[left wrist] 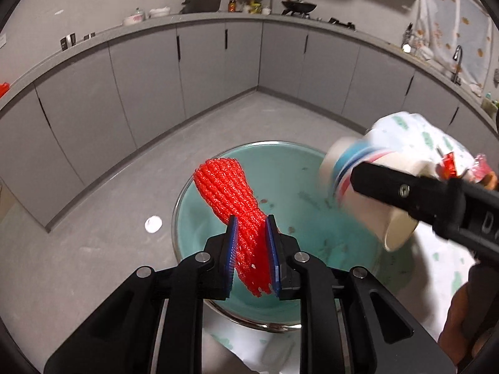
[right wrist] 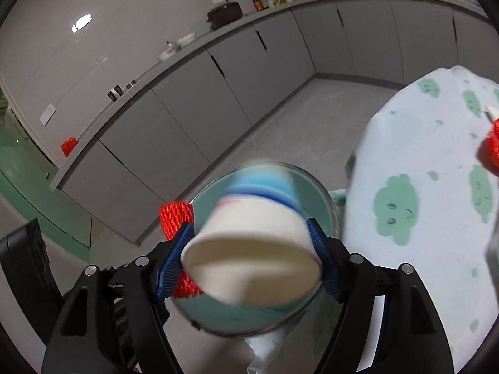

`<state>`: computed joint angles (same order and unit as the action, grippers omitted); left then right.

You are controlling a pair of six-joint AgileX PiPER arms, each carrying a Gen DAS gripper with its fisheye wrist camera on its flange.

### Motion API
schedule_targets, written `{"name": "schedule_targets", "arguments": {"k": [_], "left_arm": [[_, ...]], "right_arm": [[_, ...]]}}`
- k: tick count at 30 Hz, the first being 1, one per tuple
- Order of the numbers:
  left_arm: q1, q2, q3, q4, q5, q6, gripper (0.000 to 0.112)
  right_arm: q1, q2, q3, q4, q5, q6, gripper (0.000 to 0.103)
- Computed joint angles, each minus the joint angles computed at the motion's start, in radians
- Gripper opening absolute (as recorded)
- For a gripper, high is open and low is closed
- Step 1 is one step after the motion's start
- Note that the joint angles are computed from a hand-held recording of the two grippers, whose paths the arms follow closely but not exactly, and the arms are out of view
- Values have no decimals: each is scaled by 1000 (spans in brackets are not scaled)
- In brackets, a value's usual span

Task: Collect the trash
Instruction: 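Carry the red net and paper cup over the teal bucket and release both, then grasp the black mesh net with the left tool while the right tool grasps the red plastic bag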

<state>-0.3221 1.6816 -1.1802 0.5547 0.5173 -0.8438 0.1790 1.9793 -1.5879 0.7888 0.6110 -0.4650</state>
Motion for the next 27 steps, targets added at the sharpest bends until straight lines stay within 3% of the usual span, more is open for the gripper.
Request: {"name": "schedule_targets", "arguments": {"k": [1,3,9,15,20,27], "left_arm": [[2,14,-9,6,11,-9,25],[-3,13,9,51,14,-63,55],[-70,-9,5,190,62,-196,70],[-193,-22,-45,173,75,-161,73],[-285,21,-142,107,67,-70,75],[-405,128,-304,66,86,-12,74]], "right_arm": [[7,11,-9,-6,-5,8,76],[4,16,-17,-6,-8,18,76],[-31,-129,136,-4,-95,-4,76],[-125,-359,380,-89,-217,22,76],[-315,-536,588,-51,-299,-10,76],[-647,-603,732,103,-267,-178,76]]}}
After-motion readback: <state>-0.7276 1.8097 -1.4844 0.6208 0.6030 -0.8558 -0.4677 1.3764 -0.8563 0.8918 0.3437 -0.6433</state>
